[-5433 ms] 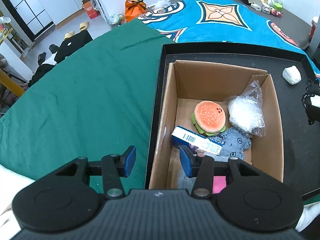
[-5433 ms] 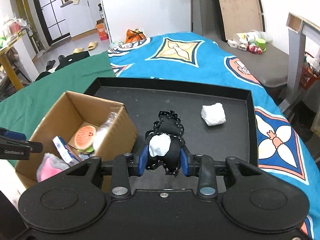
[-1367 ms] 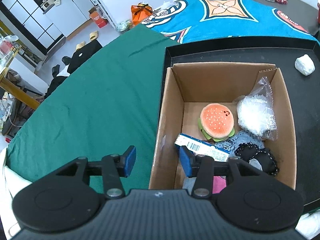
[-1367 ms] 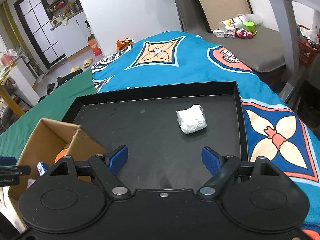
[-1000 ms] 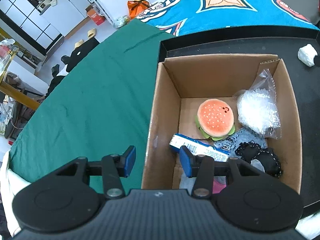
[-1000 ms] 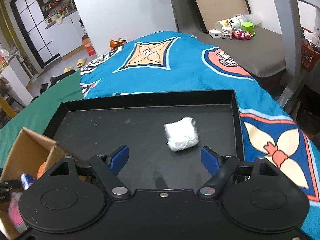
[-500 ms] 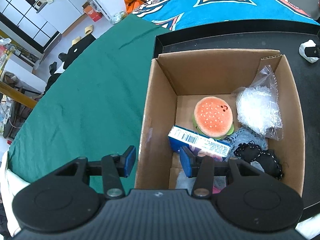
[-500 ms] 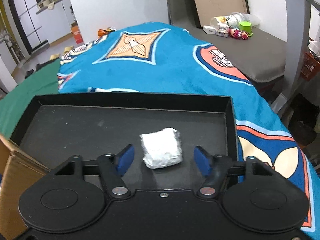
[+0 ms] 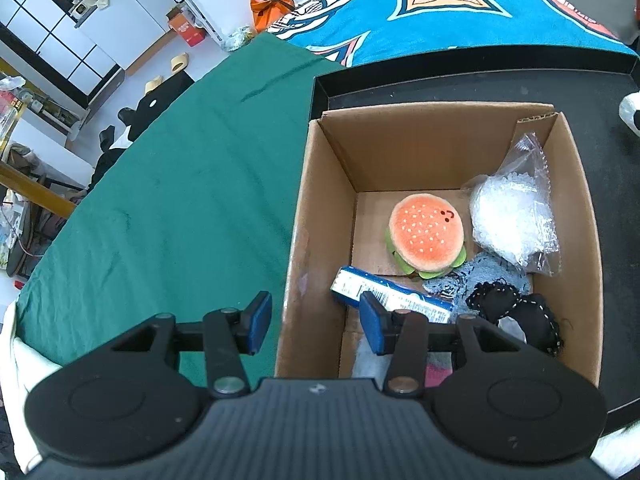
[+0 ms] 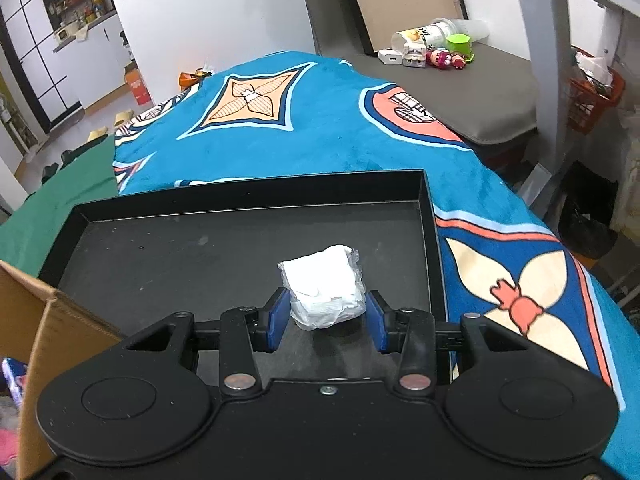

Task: Organize soft objects
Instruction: 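Close the right gripper on the white paper ball, then lift the paper ball and carry it over the cardboard box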

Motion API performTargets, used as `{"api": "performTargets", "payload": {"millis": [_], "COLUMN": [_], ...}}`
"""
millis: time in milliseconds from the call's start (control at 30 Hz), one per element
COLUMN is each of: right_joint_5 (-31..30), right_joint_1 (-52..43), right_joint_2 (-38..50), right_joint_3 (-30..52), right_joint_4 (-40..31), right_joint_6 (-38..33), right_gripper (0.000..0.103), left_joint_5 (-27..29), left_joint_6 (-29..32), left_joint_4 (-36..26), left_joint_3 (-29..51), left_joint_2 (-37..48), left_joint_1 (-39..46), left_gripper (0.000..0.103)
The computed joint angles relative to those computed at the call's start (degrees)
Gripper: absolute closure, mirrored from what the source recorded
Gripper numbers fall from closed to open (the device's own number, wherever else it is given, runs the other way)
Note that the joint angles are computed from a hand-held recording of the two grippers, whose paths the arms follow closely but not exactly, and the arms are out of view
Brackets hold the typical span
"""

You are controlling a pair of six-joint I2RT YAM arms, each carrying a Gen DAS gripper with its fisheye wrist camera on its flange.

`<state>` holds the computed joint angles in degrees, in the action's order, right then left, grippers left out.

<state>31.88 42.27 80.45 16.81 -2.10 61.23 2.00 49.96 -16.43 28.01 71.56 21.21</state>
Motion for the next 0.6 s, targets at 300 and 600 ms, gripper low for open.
{"api": "performTargets", "payload": {"millis": [300, 600], "right_joint_5": [4.2, 8.4], "right_joint_1": [9.6, 17.4], "right_joint_2": [-5.1, -6.0], "right_joint_3": [3.4, 9.7], "right_joint_4": [-13.2, -24.8], "right_joint_6": [10.0, 17.4], "right_gripper": [0.062, 0.062], "left_joint_5": [4.6, 10.0], "left_joint_6": [2.0, 3.8], "left_joint_4": [-4.0, -8.2], "left_joint_3": [1.4, 4.2], "left_joint_2": [-2.4, -2.0], "left_joint_1": [4.1, 8.7], "left_gripper": [0.056, 0.056]}}
